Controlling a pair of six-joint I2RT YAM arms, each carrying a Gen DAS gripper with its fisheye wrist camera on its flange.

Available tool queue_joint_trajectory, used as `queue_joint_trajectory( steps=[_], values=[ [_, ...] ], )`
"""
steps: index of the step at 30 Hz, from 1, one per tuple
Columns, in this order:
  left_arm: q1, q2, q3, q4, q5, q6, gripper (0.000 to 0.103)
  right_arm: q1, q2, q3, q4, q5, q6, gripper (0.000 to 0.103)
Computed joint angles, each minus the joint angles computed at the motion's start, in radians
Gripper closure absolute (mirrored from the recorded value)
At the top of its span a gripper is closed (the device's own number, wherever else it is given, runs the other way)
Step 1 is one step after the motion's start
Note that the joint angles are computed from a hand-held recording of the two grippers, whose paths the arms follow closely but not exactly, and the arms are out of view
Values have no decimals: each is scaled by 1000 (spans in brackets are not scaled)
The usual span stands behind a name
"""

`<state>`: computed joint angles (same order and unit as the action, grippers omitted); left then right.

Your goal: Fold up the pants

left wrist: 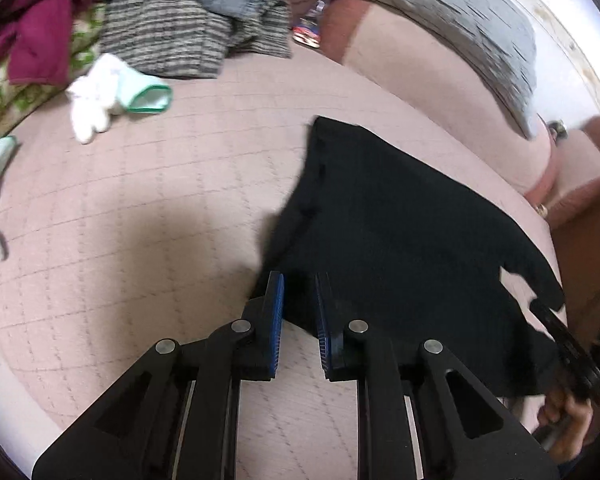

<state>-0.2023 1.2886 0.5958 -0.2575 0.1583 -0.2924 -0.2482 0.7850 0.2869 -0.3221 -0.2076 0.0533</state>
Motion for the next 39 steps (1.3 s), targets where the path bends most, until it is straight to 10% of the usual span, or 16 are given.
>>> queue_joint_trajectory(
  steps=[3, 4, 6, 17, 22, 30, 35, 39],
  values=[
    [61, 12, -8, 18, 76, 21, 80, 18, -114, -11, -62, -89, 10, 50],
    [69, 17, -8, 23, 84, 31, 64, 42, -143, -16, -76, -86, 12, 46],
    [75, 29, -10, 43, 93, 51, 41, 130, -189, -24, -101, -74, 22, 46],
    [-9, 187, 23, 126, 54, 142, 40, 796, 165, -63, 268, 207, 145, 47],
    [52, 172, 47, 64, 154, 139, 89, 878, 384, 11, 319, 309, 115, 97],
    [140, 10, 31, -54, 210, 187, 92, 742, 182, -18, 245, 89, 178, 98],
    [100, 30, -2, -27, 94, 166, 92, 753, 390, 1, 328, 84, 224, 95],
    [54, -55, -30, -42, 20, 170, 92, 790, 288, 4, 247, 97, 229, 57]
  ],
)
